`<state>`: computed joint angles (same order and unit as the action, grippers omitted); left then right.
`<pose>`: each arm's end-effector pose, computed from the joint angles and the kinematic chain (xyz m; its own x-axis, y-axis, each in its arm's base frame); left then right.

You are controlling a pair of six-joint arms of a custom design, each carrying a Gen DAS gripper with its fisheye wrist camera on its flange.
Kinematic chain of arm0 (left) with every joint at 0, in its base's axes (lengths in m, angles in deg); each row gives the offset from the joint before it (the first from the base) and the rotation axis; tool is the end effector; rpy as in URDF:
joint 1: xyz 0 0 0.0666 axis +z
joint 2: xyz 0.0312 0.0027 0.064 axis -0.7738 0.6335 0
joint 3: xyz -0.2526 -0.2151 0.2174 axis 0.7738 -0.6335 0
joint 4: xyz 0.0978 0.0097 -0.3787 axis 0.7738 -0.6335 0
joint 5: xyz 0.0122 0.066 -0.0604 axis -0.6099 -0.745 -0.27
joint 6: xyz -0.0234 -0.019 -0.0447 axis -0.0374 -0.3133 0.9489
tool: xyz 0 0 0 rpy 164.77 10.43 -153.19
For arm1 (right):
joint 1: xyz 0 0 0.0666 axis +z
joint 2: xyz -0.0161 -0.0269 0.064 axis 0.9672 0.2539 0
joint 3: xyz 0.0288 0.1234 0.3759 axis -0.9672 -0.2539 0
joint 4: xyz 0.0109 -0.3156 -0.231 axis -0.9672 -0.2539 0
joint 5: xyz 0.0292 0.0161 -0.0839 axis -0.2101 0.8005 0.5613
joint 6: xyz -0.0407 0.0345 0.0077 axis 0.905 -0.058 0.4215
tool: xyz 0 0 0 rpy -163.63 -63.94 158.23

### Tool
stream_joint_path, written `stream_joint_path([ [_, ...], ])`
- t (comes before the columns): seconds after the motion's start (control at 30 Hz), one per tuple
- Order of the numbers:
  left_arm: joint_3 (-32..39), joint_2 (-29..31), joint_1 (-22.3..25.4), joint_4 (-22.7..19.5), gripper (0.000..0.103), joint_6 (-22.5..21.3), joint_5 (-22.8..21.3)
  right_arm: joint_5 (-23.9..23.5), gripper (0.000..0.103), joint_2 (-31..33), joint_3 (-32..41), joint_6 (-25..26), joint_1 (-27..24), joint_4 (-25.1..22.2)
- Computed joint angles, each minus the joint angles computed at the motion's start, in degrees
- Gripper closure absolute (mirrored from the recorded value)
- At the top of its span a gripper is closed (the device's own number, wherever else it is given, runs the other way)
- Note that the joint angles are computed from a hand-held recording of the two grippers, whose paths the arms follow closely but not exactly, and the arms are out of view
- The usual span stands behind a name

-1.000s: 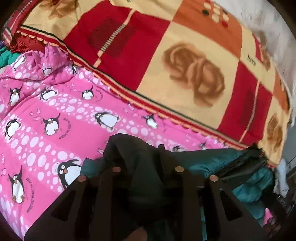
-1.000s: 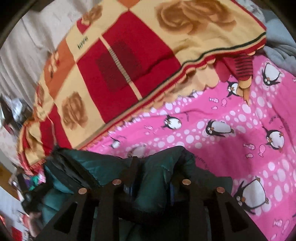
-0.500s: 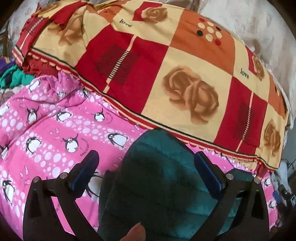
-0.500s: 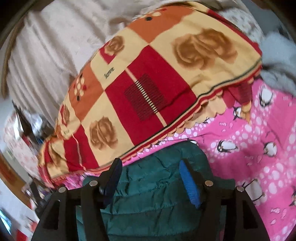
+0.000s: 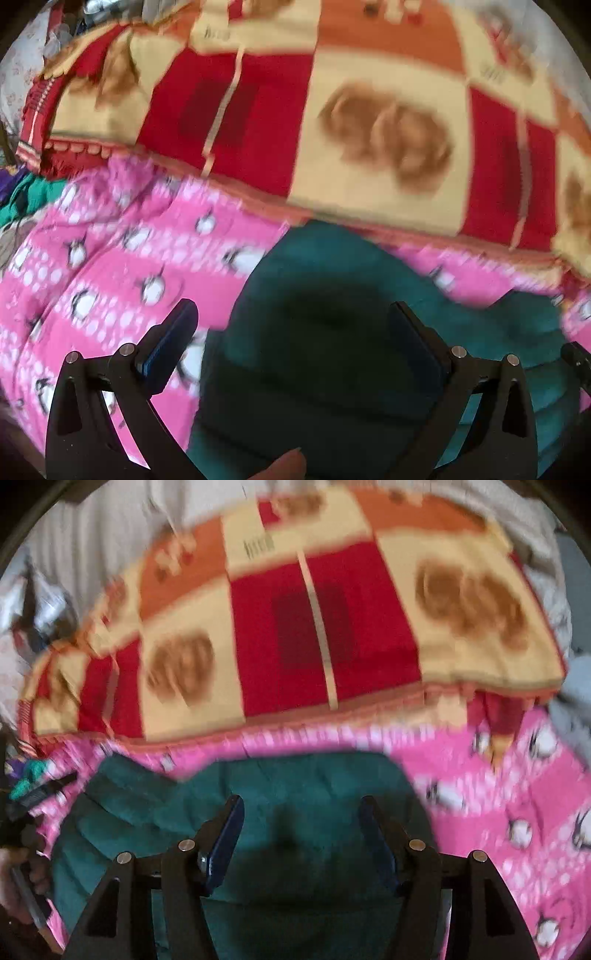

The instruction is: Fold large clothes

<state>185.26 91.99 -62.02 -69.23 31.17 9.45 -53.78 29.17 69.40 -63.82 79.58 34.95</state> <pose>0.6809 -0.1366 0.4558 -0.7728 0.0245 -0.6341 0.0951 0.9924 -0.0775 0.5621 0.0382 0.4534 -0.7108 0.2865 -0.6424 0.2463 0.9568 0.1543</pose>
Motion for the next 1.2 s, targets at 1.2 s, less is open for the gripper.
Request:
stream_joint_path([
  [1.2,-10.46,-3.79,-0.96,5.53,0.0,-4.92,8.86,-4.16,0.035,1.21,-1.93,4.28,3.78,-0.51],
])
